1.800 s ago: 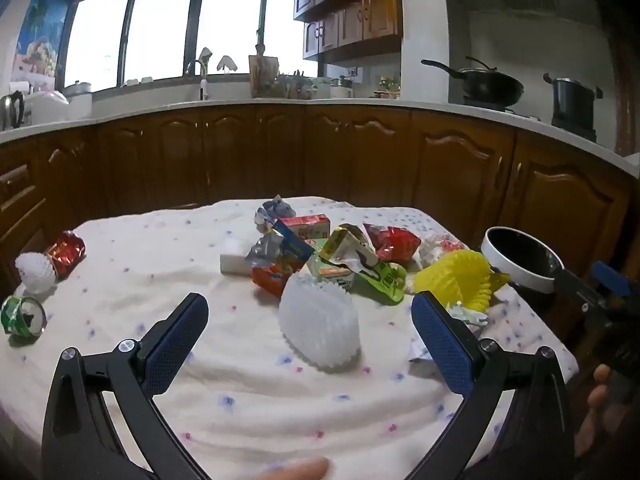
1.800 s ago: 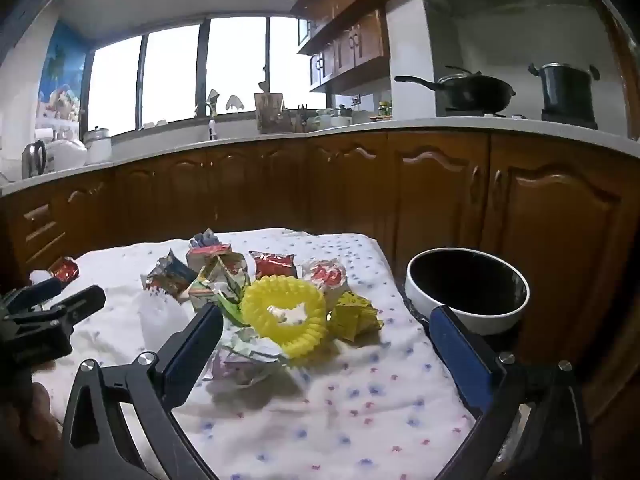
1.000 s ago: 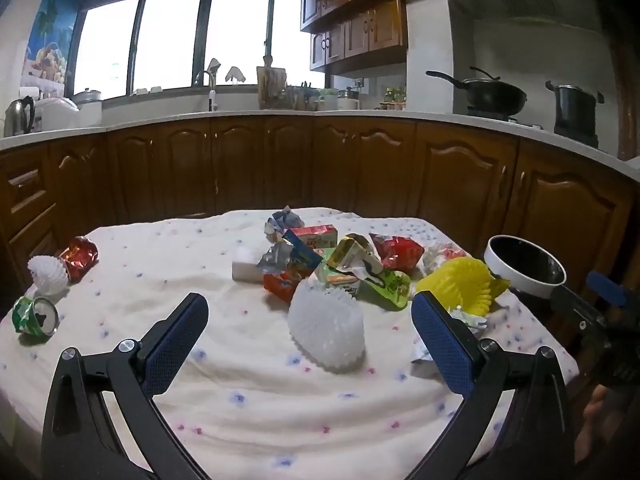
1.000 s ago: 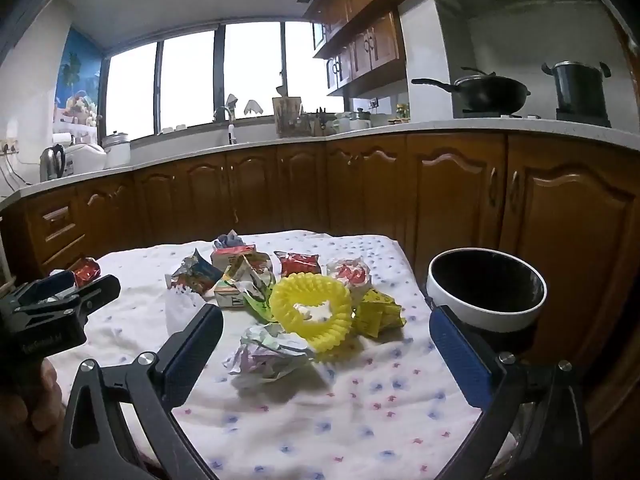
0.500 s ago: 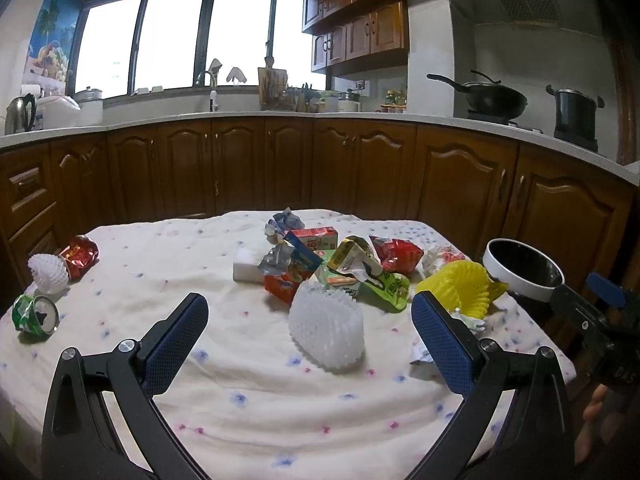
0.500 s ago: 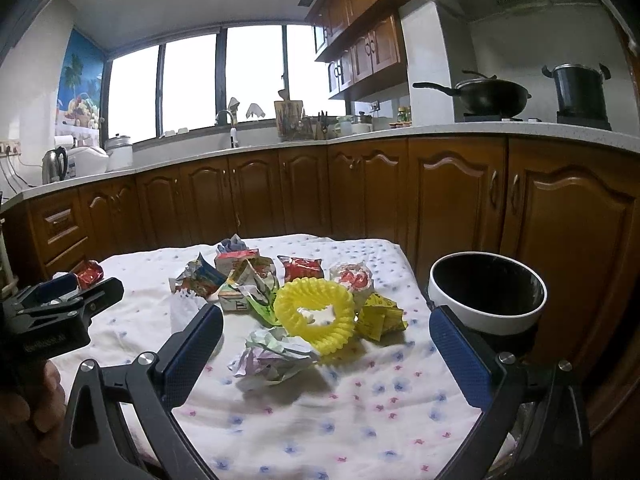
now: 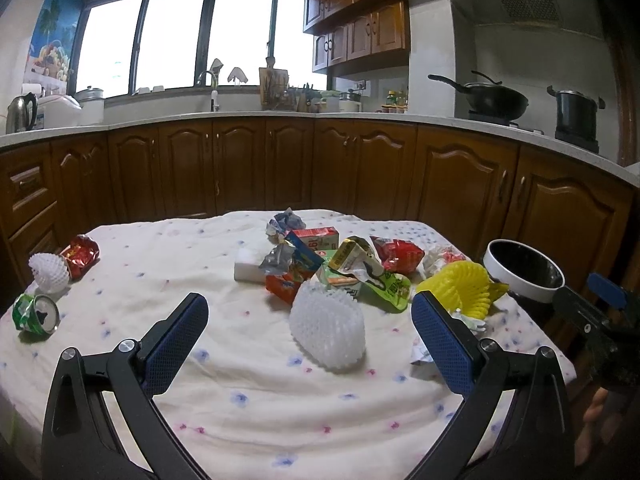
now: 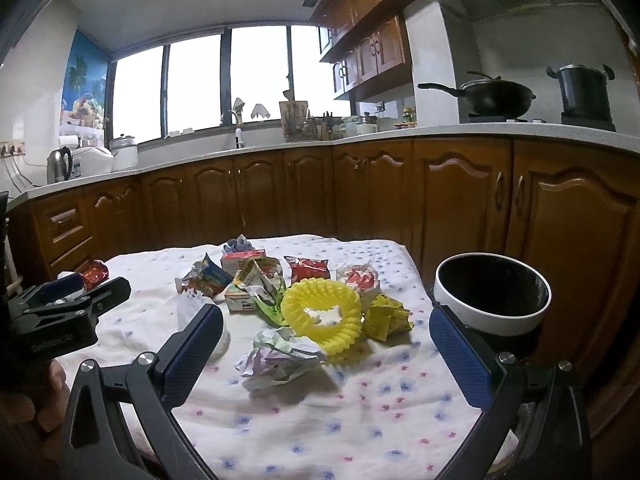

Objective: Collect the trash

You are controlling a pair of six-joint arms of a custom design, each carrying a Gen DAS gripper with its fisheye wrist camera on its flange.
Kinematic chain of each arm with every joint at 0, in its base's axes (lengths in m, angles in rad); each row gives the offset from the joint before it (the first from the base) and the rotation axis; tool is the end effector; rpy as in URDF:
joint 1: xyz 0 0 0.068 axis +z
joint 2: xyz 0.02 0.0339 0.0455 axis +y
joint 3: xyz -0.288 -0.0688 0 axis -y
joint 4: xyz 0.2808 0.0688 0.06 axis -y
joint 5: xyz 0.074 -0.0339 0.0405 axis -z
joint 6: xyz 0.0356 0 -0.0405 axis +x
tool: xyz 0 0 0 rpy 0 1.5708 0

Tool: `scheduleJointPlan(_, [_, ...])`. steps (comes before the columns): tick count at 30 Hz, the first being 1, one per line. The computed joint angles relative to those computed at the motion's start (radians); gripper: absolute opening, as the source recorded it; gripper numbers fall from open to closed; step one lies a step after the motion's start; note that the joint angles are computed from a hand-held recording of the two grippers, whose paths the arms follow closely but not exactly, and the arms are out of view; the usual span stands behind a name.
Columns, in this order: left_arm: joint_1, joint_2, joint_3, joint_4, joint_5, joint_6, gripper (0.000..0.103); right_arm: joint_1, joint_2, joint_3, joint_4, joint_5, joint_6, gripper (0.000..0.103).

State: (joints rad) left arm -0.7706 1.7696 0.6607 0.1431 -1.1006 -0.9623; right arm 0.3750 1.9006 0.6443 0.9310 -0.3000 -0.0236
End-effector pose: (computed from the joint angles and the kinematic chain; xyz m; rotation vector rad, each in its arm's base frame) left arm 0.2424 -0.1911 0.0971 -0.5526 1.8860 0.3078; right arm 0.3307 0.1415 0.1030 -0.5794 1.8252 0.5223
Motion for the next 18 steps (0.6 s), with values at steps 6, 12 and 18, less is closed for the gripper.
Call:
scheduleJointPlan(6, [0.0,0.0,0.001,-0.004,0.0,-0.002,0.103,0.0,0.006,0.008,-0.007,-0.008,-0.004,0.103])
scheduleJointPlan(12, [-0.002,0.0,0.003,-0.013,0.0,-0.014,0.103,-0.001,0.008,0.012,-0.013,-0.011,-0.005,0.103])
scheduleJointPlan(18, [0.001,0.0,0.002,-0.011,0.006,-0.013,0.103,0.001,0.013,0.015,-0.015,-0.011,-0.003,0.103])
